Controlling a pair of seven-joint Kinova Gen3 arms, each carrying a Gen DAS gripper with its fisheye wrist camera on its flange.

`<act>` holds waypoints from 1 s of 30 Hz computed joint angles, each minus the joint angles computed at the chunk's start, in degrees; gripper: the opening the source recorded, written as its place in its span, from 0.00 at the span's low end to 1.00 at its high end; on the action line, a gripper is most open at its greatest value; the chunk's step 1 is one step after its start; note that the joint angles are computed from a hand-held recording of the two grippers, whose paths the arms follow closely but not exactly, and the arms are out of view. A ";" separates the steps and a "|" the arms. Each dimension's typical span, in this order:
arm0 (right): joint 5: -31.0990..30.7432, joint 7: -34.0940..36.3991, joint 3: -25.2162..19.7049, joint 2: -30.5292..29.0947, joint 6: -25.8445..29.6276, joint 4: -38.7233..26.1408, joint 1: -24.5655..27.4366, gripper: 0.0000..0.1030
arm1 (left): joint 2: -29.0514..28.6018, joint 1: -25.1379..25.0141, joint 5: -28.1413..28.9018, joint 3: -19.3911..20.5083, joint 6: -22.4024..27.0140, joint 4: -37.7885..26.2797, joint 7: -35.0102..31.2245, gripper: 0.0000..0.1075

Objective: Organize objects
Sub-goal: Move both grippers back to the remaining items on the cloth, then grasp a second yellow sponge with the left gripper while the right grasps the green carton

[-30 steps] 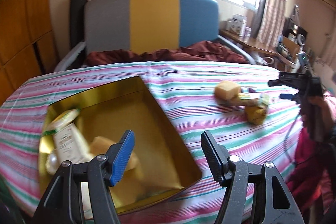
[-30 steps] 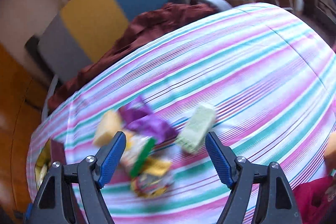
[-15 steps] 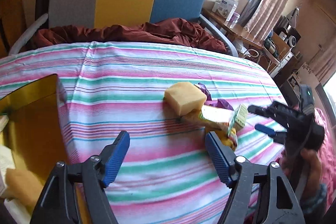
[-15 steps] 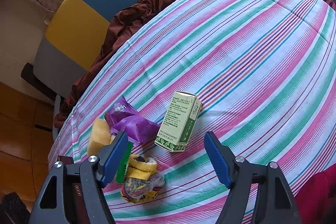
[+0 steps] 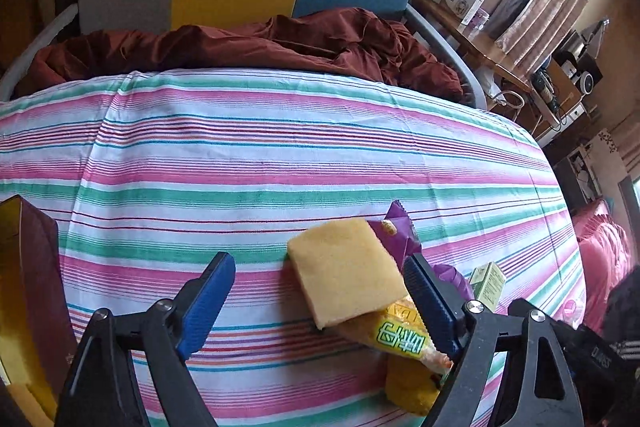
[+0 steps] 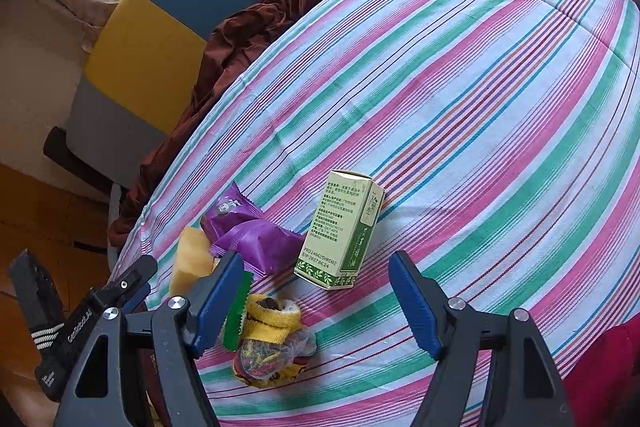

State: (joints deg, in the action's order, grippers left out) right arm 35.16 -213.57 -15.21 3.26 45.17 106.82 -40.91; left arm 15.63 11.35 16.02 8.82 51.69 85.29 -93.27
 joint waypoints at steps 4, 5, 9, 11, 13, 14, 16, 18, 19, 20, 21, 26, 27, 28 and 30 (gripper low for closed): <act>-0.12 -0.16 -0.07 0.15 0.78 -0.26 -0.12 0.75 | 2.65 1.29 -0.75 -0.13 1.51 -2.97 2.66 0.81; -0.42 0.25 -0.06 0.26 0.93 -0.43 -0.10 0.75 | 3.15 1.83 -1.58 -0.16 1.63 -3.51 3.10 0.81; -0.95 0.52 0.13 0.53 1.08 -0.62 -0.16 0.75 | 5.86 2.71 -2.73 0.24 3.46 -5.87 4.07 0.78; -1.33 0.87 0.26 0.77 1.18 -0.80 -0.17 0.75 | 7.31 2.71 -2.68 0.54 4.78 -7.02 3.63 0.70; -2.10 1.76 0.44 1.25 1.83 -1.39 -0.16 0.75 | 7.98 2.53 -2.54 0.57 5.51 -6.84 3.22 0.58; -2.58 2.27 0.58 1.40 2.03 -1.59 -0.13 0.75 | 7.42 1.60 -1.23 0.92 4.51 -5.56 2.20 0.53; -3.01 3.04 0.78 1.71 2.15 -1.94 -0.23 0.75 | 5.10 -0.76 1.89 1.76 1.74 -1.75 -1.41 0.49; -3.50 4.10 0.94 2.24 2.91 -2.71 -0.46 0.75 | 2.62 -2.59 4.69 1.86 0.37 1.55 -3.80 0.49; -3.68 4.36 1.05 2.39 3.02 -2.89 -0.60 0.75 | 1.23 -3.56 6.30 1.89 -0.45 3.43 -5.31 0.48; -3.92 4.57 1.20 2.49 3.04 -2.98 -0.67 0.75 | 0.01 -4.08 7.25 1.79 -1.15 4.91 -6.67 0.48; -4.15 4.65 1.32 2.58 3.16 -3.09 -0.77 0.75 | -1.54 -4.49 7.98 1.66 -2.04 6.76 -8.32 0.48; -4.49 4.21 1.70 2.71 3.62 -3.17 -1.24 0.75 | -11.62 -3.31 7.45 0.33 -9.08 18.37 -15.17 0.48; -4.67 4.41 1.73 2.72 3.63 -3.18 -1.21 0.75 | -13.68 -2.81 7.01 -0.03 -10.37 20.83 -16.15 0.48; -4.97 4.77 1.79 2.51 3.50 -2.95 -1.07 0.75 | -15.48 -2.32 6.81 -0.41 -11.70 23.13 -16.98 0.48; -5.31 5.44 1.75 2.52 3.76 -3.04 -0.93 0.75 | -18.60 -1.11 5.55 -0.90 -15.36 27.58 -17.70 0.48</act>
